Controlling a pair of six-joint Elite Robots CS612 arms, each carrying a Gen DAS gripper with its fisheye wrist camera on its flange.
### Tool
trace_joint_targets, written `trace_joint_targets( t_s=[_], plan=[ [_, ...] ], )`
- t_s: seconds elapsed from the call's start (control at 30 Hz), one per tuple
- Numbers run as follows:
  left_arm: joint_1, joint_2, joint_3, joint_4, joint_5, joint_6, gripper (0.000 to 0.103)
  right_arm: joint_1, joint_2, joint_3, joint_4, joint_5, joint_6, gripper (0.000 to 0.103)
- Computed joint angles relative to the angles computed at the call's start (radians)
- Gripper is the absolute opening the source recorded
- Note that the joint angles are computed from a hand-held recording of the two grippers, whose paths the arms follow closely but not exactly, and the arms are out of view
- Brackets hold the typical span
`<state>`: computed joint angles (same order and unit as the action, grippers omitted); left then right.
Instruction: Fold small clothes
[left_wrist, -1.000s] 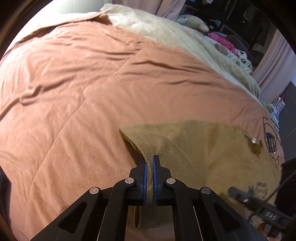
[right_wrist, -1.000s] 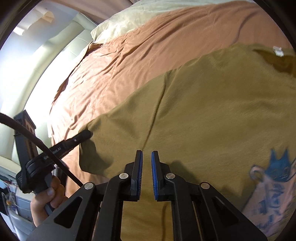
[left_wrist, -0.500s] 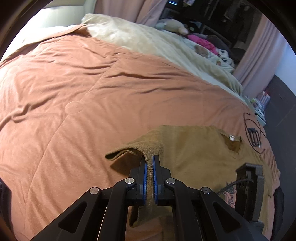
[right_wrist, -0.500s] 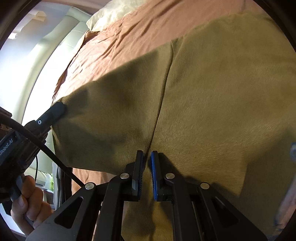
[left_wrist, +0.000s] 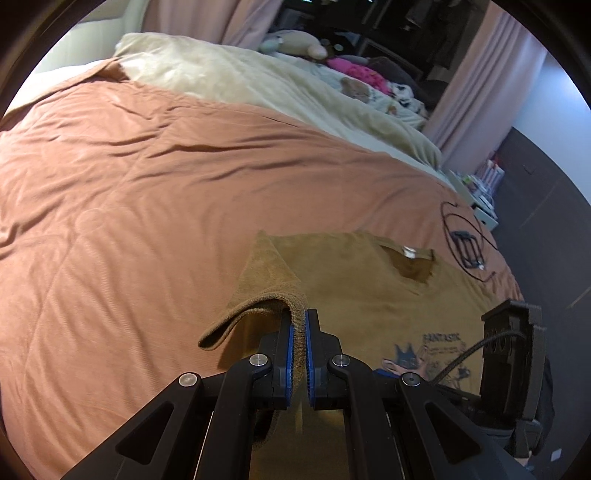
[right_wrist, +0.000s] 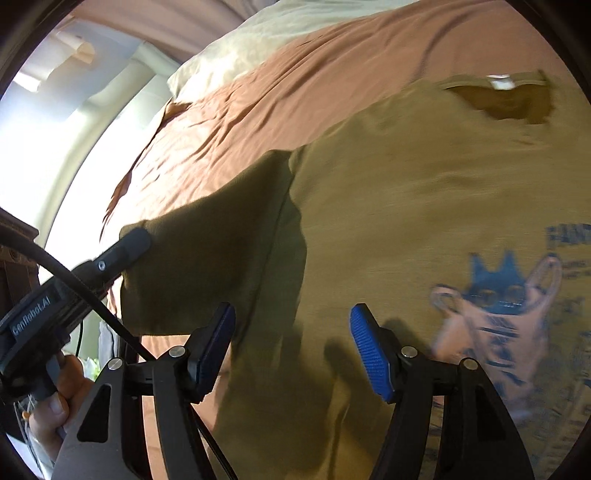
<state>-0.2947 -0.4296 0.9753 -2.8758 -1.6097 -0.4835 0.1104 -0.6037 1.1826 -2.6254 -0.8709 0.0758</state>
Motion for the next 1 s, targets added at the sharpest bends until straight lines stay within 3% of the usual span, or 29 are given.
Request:
trace_joint_targets(
  t_s=[0.17,0.23,0.3,0.4,0.57,0.7,1.0],
  plan=[
    [-0.013,0.019,-0.033,0.018,-0.066,0.011,0.005,-0.006,-0.041,0.048,-0.021,-0.065,0.014,0.063],
    [-0.012,0.033,-0.054,0.027,-0.139,0.018,0.007,-0.008,-0.058,0.061,-0.022,-0.096,0.016,0.063],
    [-0.018,0.026,-0.051,0.055,-0.132,0.029,0.019,-0.013,-0.073,0.08,-0.037,-0.129,0.017,0.066],
    [-0.017,0.006,-0.012,0.022,-0.114,0.014,0.036,-0.012,-0.091,0.102,-0.062,-0.156,0.025,0.071],
    [-0.009,-0.025,0.044,0.016,-0.057,-0.009,0.037,0.0,-0.115,0.135,-0.097,-0.188,-0.045,0.071],
    [-0.002,-0.034,0.072,0.038,-0.012,-0.023,0.036,0.033,-0.108,0.117,-0.086,-0.274,-0.114,0.071],
    [0.019,-0.004,0.067,0.094,-0.033,-0.038,0.036,0.095,-0.047,0.018,0.016,-0.427,-0.289,0.071]
  ],
)
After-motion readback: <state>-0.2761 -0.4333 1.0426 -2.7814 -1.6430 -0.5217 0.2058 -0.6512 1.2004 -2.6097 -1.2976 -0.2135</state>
